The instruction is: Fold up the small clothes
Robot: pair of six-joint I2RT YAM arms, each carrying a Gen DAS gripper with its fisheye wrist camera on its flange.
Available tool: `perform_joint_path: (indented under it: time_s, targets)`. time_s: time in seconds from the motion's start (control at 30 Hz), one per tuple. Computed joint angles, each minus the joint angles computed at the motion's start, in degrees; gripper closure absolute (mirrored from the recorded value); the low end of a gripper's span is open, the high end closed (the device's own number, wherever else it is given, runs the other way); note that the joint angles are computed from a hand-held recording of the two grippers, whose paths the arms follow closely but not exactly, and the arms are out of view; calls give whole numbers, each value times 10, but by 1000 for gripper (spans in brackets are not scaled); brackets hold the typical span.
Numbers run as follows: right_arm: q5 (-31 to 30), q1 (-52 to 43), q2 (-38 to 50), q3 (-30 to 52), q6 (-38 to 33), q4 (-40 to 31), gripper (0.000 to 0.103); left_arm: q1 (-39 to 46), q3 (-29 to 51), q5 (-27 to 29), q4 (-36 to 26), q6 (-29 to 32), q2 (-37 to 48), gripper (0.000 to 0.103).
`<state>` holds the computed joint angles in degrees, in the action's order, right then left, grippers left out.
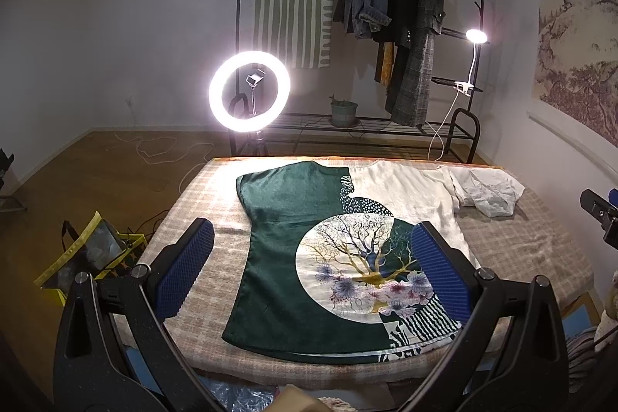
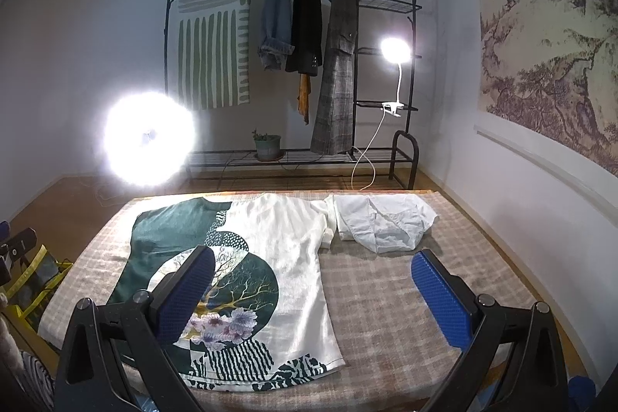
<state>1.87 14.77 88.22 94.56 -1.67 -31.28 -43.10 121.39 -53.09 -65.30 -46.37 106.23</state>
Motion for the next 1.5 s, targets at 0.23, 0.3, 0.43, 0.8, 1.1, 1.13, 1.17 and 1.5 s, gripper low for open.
perform_joint_path:
  time_s: [0.23,0.3,0.43,0.8,1.1,1.13,1.17,1.5]
  targets:
    - [-12,-6,13,9,8,-4,0,-3,-1,-6,-11,-8,6,0]
    - [-17,-7,19,15,12,-7,0,-4,0,-5,-19,-13,8,0]
    - [-28,-10,25,20,17,-11,0,-4,-1,-11,-30,-20,8,0]
    - [-20,1,41,34,20,-12,0,13,-36,-5,-20,-25,-8,0]
    - [-18,3,59,45,14,-12,0,28,-37,11,-14,-9,2,0]
    - [-19,3,64,49,12,-13,0,32,-37,17,-13,-8,3,0]
    - [-20,4,69,53,12,-13,0,36,-39,24,-11,-7,3,0]
    - [-50,16,139,119,2,-8,0,66,-80,41,3,-11,-1,1]
